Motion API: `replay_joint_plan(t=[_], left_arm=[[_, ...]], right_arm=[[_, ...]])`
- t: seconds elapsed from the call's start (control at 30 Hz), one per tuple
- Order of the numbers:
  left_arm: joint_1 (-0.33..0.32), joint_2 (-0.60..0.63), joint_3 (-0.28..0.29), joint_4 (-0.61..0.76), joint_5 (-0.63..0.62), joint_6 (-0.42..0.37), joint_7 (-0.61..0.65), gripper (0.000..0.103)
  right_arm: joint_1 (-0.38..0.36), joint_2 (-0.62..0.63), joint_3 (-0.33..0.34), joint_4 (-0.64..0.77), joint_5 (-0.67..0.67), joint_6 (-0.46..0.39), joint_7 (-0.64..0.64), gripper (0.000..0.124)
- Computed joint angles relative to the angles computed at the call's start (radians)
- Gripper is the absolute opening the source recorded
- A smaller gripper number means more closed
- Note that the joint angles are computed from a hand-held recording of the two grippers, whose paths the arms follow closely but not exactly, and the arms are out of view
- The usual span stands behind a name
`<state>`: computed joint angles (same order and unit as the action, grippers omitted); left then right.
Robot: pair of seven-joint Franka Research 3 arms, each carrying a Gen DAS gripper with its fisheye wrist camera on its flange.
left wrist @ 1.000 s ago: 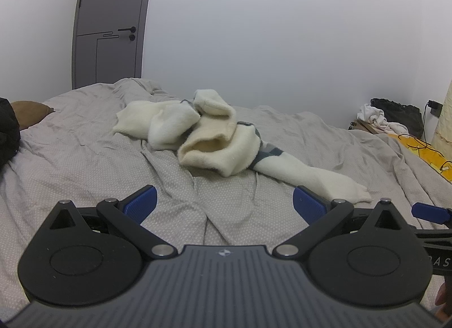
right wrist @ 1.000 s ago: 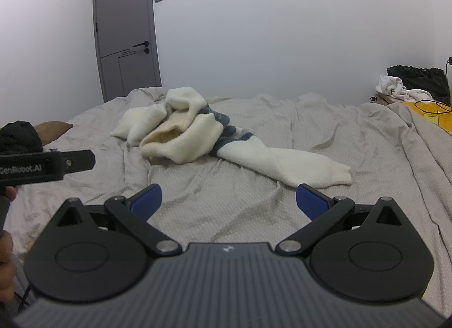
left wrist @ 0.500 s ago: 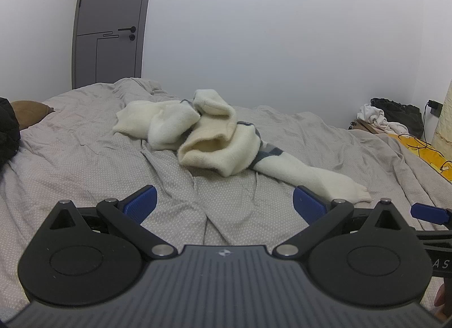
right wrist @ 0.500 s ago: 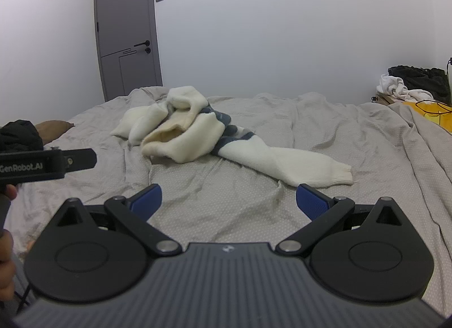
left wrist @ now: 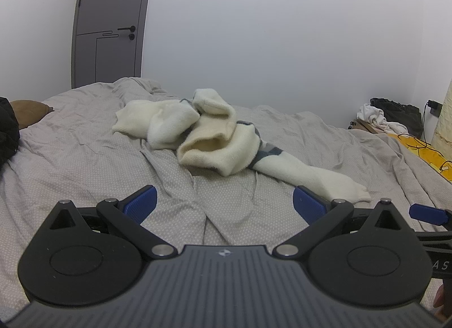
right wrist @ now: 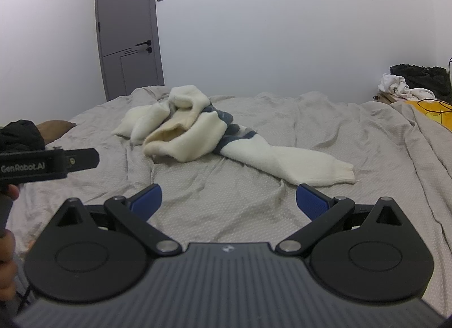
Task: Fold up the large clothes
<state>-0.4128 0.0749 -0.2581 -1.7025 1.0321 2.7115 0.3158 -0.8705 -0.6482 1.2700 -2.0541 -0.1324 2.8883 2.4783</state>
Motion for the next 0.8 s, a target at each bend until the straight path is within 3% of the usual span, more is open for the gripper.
replay_joint_plan(t=[0.8], left_arm=[[-0.005, 0.013, 0.007, 0.011, 0.003, 0.0, 0.0, 0.103]], right_arm=[[0.004, 0.005, -0.003, 0.0, -0.008, -0.001, 0.004, 0.103]])
